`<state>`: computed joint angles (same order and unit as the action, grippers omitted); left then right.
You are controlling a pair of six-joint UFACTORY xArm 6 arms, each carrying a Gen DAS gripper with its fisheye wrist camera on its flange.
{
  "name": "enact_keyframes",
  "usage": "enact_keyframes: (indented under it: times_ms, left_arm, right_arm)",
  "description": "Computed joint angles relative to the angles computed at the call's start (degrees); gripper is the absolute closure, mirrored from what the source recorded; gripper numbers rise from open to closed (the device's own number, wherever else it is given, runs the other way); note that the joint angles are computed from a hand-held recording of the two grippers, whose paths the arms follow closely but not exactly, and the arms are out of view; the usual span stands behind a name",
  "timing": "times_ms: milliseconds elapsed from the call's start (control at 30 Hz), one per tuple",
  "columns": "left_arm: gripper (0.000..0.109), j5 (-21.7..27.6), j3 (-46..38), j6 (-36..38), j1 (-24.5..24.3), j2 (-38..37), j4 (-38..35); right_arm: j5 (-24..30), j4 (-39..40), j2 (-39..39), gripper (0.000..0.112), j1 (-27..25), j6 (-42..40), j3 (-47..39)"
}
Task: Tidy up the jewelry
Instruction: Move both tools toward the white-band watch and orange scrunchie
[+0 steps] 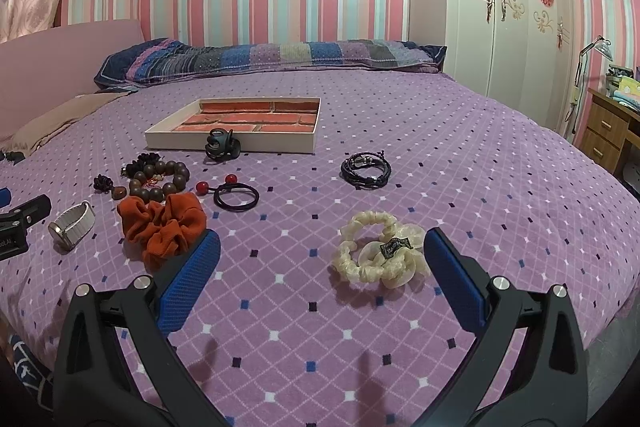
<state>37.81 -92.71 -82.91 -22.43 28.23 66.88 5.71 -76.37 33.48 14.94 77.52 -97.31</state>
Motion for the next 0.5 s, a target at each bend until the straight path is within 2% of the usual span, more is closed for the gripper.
enact_keyframes:
  times_ms: [500]
  left_arm:
    - [0.01,-0.2,0.0,0.3,0.1,0.1,-0.5]
  right_arm:
    - [0.0,2.4,1.0,0.013,0.0,-2.7,-0.6]
